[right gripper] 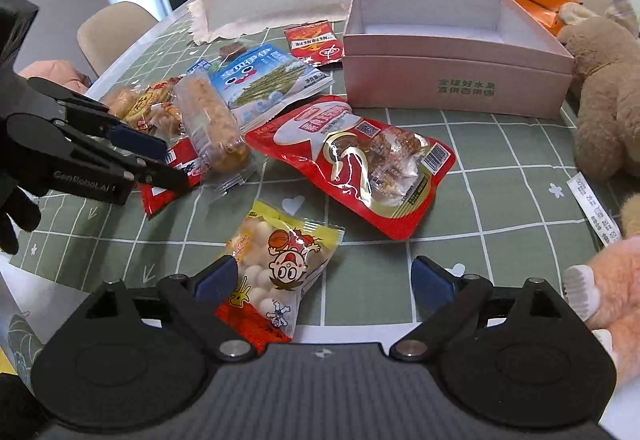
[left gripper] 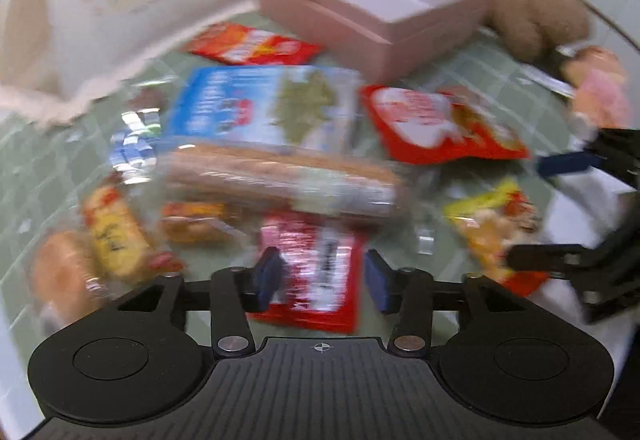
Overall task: Organize snacks
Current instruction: 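Grasp the red sachet with the left tool while the right tool grasps the yellow cartoon snack bag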
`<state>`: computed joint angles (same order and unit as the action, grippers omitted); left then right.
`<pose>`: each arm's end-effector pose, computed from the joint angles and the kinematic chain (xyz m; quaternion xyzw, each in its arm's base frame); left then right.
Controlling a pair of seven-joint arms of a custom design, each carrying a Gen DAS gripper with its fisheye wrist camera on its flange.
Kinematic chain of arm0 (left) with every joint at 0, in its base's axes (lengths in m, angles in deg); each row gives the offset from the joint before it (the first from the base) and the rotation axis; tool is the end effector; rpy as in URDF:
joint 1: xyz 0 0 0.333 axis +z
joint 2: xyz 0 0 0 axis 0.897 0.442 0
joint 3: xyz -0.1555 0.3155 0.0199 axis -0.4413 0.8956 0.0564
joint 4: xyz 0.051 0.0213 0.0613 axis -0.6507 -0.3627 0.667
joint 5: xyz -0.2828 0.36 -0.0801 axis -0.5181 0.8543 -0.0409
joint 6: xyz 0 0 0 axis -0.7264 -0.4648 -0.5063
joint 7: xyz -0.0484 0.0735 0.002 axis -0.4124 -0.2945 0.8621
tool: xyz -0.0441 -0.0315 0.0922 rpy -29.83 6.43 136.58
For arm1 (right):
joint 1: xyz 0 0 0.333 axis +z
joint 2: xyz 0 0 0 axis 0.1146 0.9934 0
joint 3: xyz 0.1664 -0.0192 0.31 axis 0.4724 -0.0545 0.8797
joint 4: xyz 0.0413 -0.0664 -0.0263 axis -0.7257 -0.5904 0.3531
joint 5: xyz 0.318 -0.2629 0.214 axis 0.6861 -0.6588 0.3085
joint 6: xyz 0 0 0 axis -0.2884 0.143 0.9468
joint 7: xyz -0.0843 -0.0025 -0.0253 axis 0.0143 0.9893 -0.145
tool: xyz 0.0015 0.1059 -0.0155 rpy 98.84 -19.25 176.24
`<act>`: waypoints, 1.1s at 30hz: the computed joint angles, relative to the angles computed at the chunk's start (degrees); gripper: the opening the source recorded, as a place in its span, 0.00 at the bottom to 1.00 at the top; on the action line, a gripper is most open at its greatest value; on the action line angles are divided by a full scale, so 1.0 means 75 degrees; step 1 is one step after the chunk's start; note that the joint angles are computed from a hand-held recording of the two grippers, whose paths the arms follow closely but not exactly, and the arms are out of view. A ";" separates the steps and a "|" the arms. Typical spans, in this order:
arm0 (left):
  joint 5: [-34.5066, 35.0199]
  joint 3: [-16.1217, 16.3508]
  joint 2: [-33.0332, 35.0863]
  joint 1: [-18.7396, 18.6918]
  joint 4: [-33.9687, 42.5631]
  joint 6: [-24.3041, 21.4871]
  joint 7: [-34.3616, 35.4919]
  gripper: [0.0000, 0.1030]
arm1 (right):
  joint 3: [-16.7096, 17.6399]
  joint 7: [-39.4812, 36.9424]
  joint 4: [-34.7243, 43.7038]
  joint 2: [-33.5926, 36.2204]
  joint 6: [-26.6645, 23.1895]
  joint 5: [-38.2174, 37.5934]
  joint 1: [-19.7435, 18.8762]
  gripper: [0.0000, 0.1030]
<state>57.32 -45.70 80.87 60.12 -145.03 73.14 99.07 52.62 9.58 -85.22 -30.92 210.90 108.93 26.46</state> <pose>0.5656 -0.0625 0.3939 -0.5621 0.7900 -0.1965 0.1459 0.5386 0.2018 0.3739 -0.8093 0.4948 -0.0834 0.3053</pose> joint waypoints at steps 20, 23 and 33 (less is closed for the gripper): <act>0.0277 -0.0094 -0.0087 0.0146 -0.0123 -0.0116 -0.0851 0.76 | 0.0052 0.0993 -0.0195 -0.0104 0.0056 -0.1349 0.0038 0.99; -0.0225 0.0024 -0.0616 -0.0149 -0.0657 -0.0155 -0.0463 0.76 | -0.0006 0.1000 -0.0191 -0.0223 -0.0221 -0.1268 0.0037 0.93; -0.1109 0.0376 -0.0682 -0.0479 -0.0731 0.0037 -0.1250 0.76 | 0.0143 0.2667 0.0344 0.0316 0.0043 -0.2612 0.0016 0.85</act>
<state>49.00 -42.88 75.75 56.53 -150.51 73.42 89.69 53.70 29.58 -82.64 -28.56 211.22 89.35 26.58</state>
